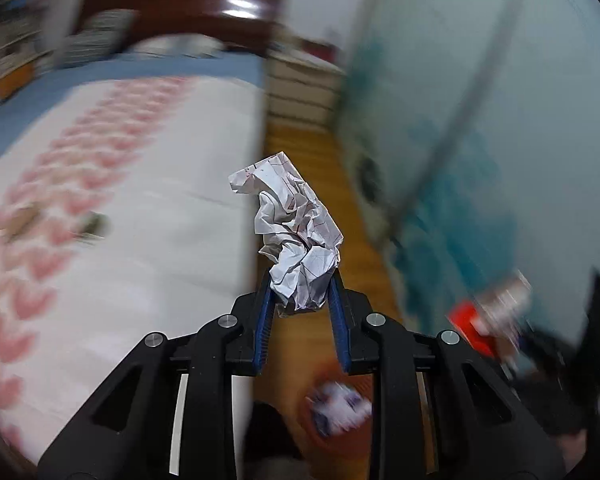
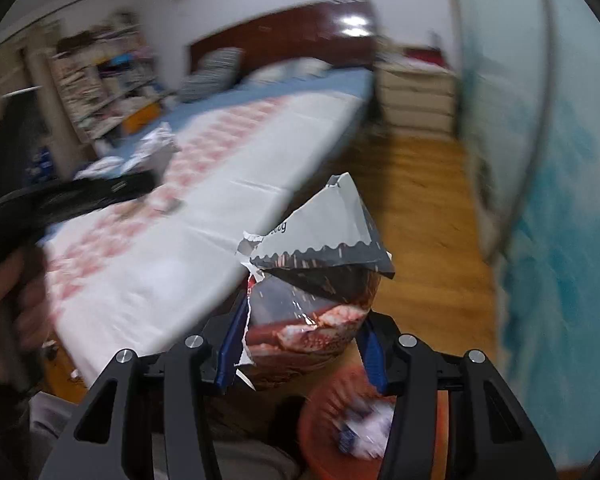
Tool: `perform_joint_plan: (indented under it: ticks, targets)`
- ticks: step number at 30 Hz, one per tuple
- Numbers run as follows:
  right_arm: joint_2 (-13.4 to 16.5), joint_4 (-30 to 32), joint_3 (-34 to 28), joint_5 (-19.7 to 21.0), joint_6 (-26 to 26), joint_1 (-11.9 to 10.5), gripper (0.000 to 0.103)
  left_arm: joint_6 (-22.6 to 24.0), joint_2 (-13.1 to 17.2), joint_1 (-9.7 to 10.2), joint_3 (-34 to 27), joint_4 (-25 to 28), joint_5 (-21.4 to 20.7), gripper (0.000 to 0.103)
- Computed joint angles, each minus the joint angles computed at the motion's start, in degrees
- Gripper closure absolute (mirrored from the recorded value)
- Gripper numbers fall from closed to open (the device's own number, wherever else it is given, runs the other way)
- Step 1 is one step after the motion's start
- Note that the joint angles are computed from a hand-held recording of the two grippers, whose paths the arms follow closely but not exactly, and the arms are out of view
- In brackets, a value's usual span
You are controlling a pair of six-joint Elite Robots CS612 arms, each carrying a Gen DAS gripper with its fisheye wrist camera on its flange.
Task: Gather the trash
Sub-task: 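Carry the wrapper and paper to the red wastebasket and release both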
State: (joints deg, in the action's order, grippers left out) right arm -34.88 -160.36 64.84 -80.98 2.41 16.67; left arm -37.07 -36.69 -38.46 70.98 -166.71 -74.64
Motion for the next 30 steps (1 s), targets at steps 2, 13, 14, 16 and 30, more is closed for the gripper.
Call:
perform_joint_plan:
  ticks: [2,13,14,16,30]
  targets:
    - [-0.72,1.72,2.32,-0.20,2.68,-1.53,0.053,4.58,3.28,-0.21,-5.70,7.73,-10.95,0.076]
    - [1.09,12.33,6.57,1.84,10.21,-5.53,0.052,13.40,15.58,-0.26,-24.14,31.68,-29.34,0.076]
    - [1.45,12.95,6.56,1.89,10.93,-5.46,0.052,13.42,15.97,-0.14,-24.89,32.84,-29.91,0.076]
    - [2.01,13.51,6.37,1.86,11.95,-5.25,0.050,13.08,16.16,0.04,-25.11,31.62,-31.08,0.076]
    - [1.93,9.72,3.93,-4.69,15.45,-4.75,0.020,1.97,9.78,1.41,-11.82,11.51,-23.61,0.035]
